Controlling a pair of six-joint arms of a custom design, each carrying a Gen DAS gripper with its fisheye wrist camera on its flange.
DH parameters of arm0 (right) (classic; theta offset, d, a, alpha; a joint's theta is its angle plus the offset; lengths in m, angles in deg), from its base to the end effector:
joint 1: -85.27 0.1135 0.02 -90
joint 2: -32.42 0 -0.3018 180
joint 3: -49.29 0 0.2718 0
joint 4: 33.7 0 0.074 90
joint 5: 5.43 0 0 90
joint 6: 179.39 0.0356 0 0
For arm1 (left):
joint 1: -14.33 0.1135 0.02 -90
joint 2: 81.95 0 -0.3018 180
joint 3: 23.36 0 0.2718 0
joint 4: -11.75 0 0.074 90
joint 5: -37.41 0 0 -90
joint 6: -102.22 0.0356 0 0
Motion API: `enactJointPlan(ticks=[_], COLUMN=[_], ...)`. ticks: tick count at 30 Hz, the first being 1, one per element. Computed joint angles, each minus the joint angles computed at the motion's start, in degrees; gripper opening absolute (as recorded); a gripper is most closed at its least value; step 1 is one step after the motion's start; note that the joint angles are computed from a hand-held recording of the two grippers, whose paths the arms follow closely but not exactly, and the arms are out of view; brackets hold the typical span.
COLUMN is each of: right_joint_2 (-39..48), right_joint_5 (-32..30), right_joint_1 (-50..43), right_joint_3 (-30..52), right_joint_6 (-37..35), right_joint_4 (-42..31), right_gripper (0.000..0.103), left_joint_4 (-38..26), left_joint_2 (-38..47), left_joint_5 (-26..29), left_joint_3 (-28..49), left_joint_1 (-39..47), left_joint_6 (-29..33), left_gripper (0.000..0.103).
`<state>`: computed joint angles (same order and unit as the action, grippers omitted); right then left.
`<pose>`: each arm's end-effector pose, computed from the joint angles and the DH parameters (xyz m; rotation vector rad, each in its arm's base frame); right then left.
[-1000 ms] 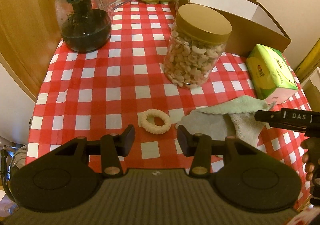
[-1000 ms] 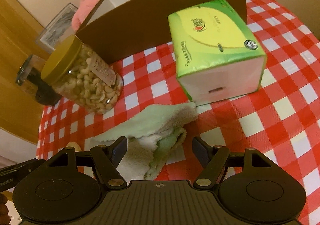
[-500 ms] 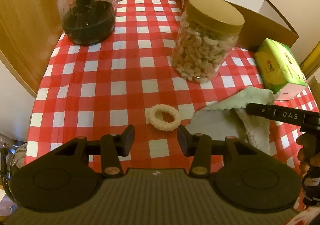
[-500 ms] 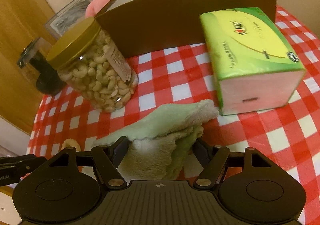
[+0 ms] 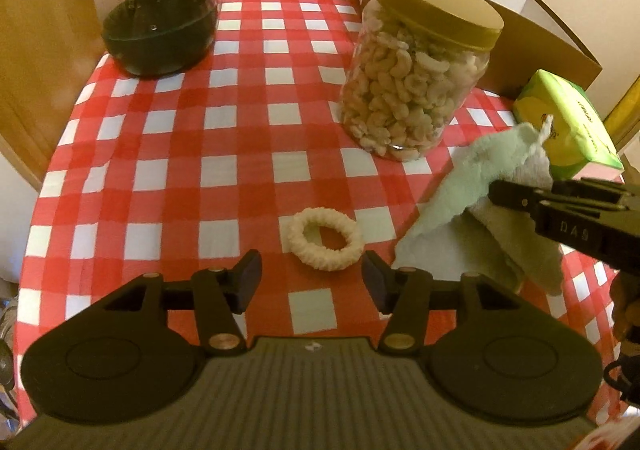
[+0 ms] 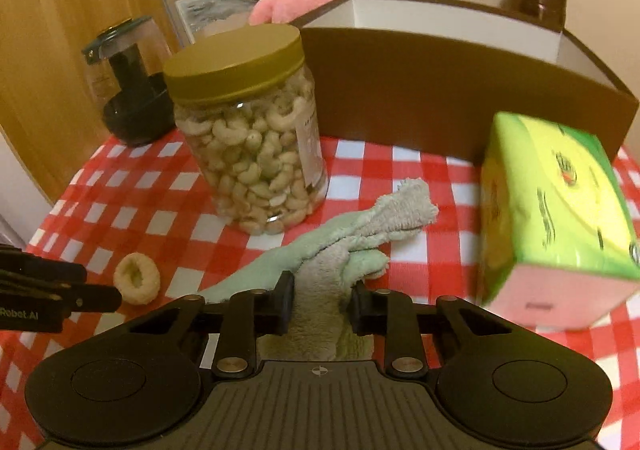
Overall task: Organize soft objects
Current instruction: 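Grasp the green towel with the right tool, then grasp the white knit ring with the left tool while the right tool holds the towel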
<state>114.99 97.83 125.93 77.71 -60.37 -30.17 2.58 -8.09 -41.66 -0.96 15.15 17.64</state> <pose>0.1639 0.1300 0.1085 -0.1463 2.4358 0.2658 0.1590 -0.0045 0.0959 0.1703 2.6076 -0.2123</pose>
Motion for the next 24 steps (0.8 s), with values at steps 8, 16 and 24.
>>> enactJointPlan(ticks=[8,16,24], right_joint_2=[2.87,3.15,3.63], right_joint_5=[-2.43,-4.03,-4.45], right_joint_1=[-3.10,-4.11,-4.15], right_joint_3=[1.65,1.77,2.12], right_joint_6=[-2.24,-1.44,-0.52], right_joint_4=[1.19,1.32,1.46], right_gripper=[0.027,0.028,0.028], left_joint_4=[10.79,17.42,17.99], left_joint_2=[11.75,15.93,16.58], left_joint_5=[-2.22,-5.07,-2.08], left_joint_3=[1.03,0.82,1.18], left_joint_1=[-3.78,-6.70,-4.86], left_joint_6=[-1.51,-0.35,0.76], left_gripper=[0.054,0.042,0.023])
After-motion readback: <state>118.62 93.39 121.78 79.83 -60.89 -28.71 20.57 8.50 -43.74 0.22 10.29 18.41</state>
